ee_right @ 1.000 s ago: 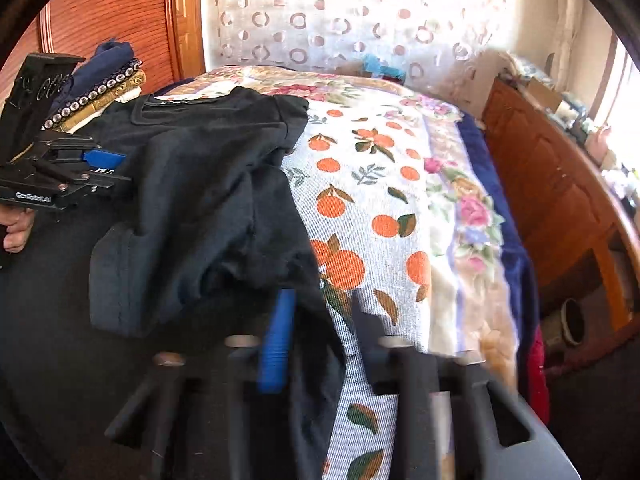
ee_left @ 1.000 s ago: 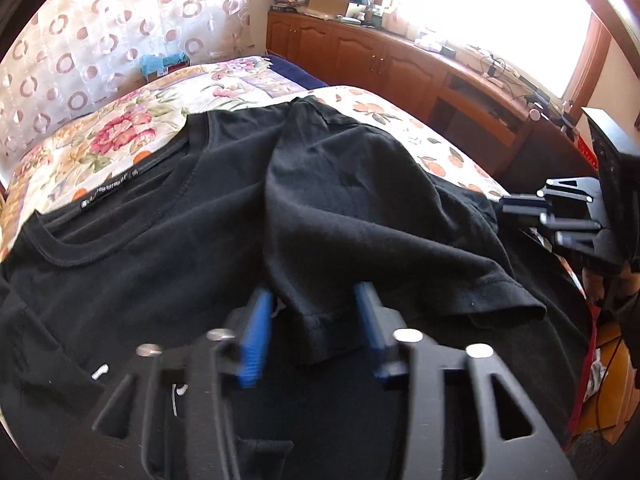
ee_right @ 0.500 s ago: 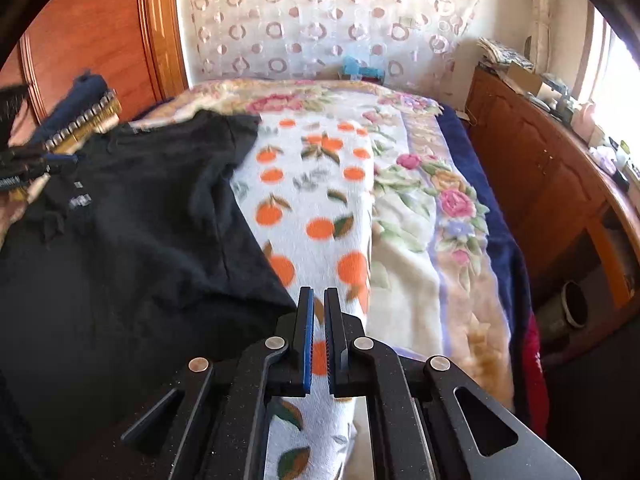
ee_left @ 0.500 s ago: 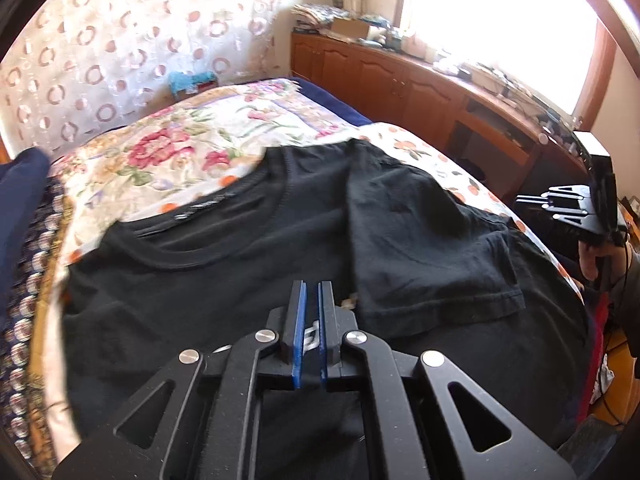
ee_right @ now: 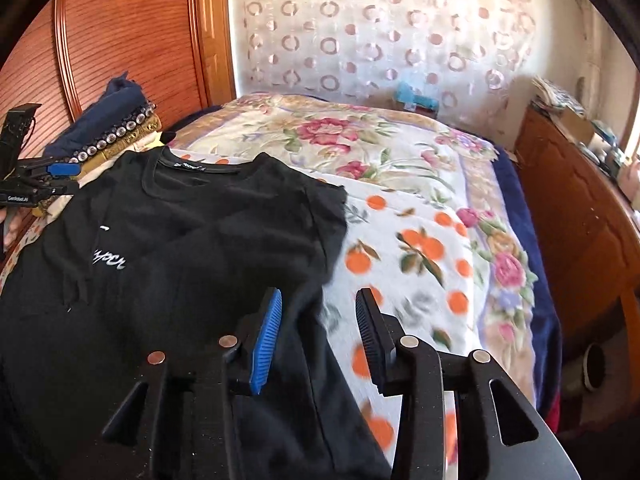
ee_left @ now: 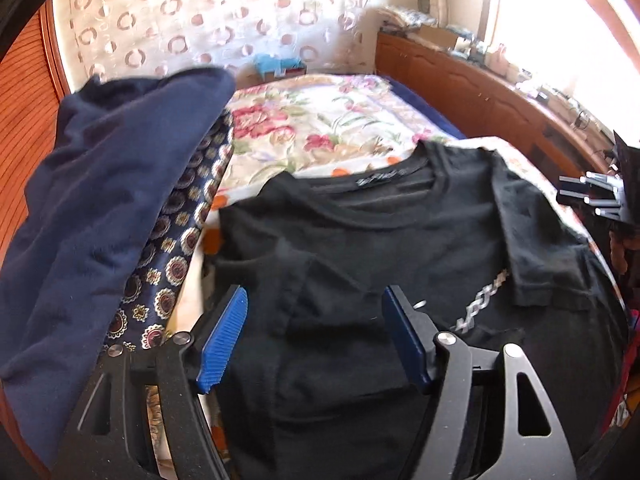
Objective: Fold small clothes
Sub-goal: 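Grasp the shirt body beside the folded side with the left tool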
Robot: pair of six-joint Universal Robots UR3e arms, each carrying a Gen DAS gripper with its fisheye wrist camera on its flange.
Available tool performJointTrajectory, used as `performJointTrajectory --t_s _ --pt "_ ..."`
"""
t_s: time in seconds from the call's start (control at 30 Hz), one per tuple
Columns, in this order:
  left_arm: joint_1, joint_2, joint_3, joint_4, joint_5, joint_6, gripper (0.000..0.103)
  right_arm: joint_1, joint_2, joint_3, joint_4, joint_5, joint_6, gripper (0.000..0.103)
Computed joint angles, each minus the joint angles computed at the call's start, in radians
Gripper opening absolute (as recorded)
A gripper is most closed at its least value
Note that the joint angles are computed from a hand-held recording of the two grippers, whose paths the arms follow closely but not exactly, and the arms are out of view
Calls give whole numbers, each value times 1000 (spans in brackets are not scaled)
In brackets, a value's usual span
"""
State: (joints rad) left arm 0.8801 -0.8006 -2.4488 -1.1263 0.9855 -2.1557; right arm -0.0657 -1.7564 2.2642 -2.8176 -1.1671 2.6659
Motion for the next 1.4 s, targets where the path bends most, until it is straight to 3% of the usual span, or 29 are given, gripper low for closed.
performJointTrajectory --t_s 0.13,0.3,0.43,0.63,0.8,1.07,1.33,1.4 --pt "-55 -86 -48 186 52 -78 60 65 180 -116 -41 -47 32 40" --pt "-173 -255 -81 473 173 -203 59 83 274 -214 -5 -70 41 41" --pt "-260 -389 -73 629 246 -267 59 95 315 -280 23 -86 62 53" --pt "-283 -481 -46 699 249 -307 59 107 375 -364 65 -70 86 55" --pt "-280 -537 -13 701 209 -314 45 106 406 -408 91 -49 91 55" --pt "-262 -561 23 661 177 -352 45 125 473 -492 110 -67 126 55" --pt "-324 -644 65 728 198 -411 48 152 517 -553 118 -102 135 55" --pt "-318 -640 52 740 185 -390 40 151 526 -554 103 -98 137 55"
